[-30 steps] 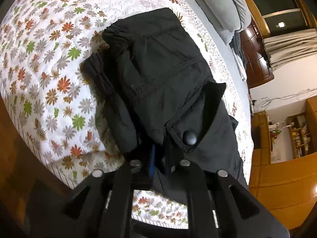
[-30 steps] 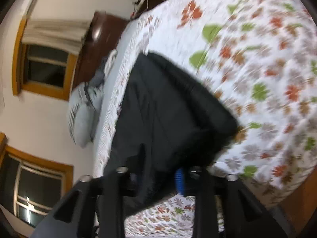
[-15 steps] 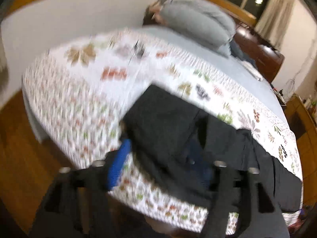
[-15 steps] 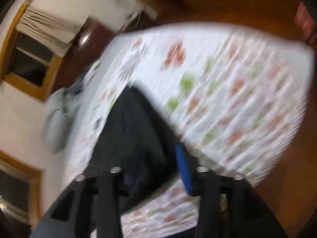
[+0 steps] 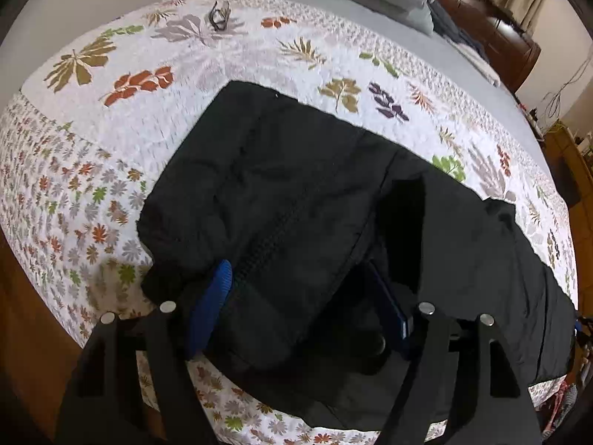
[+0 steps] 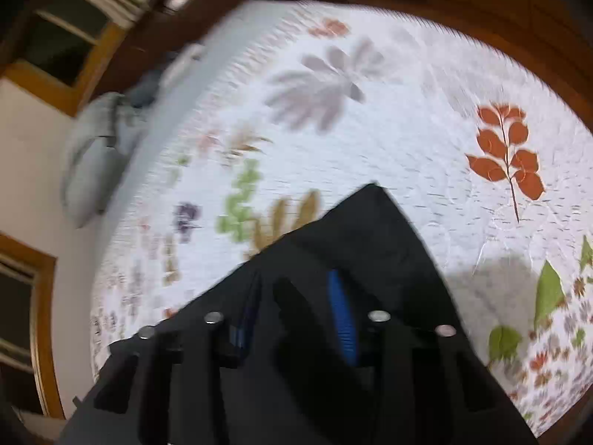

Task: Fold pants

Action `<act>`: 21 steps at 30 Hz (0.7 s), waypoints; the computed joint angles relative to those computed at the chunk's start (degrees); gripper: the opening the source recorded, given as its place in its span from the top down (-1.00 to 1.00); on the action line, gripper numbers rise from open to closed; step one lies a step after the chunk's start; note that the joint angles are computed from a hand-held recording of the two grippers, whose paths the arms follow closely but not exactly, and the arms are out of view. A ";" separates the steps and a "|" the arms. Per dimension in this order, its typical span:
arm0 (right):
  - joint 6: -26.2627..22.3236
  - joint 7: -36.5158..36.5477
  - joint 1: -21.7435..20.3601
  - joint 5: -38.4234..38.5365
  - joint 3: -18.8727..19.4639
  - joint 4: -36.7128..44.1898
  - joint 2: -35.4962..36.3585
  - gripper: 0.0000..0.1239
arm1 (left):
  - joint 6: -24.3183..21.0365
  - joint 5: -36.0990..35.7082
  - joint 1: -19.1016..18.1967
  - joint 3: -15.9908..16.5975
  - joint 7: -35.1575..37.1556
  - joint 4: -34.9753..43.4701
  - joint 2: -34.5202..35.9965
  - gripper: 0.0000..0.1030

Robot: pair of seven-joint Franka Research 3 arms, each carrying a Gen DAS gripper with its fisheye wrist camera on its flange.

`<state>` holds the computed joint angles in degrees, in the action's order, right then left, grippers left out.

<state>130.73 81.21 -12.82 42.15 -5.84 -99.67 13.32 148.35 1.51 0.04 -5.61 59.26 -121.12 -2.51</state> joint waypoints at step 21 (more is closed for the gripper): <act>4.15 -21.18 -1.25 26.78 -11.91 -39.47 -31.31 -0.01 | 15.86 -3.94 -3.78 4.32 -1.83 -15.39 -9.33 -0.77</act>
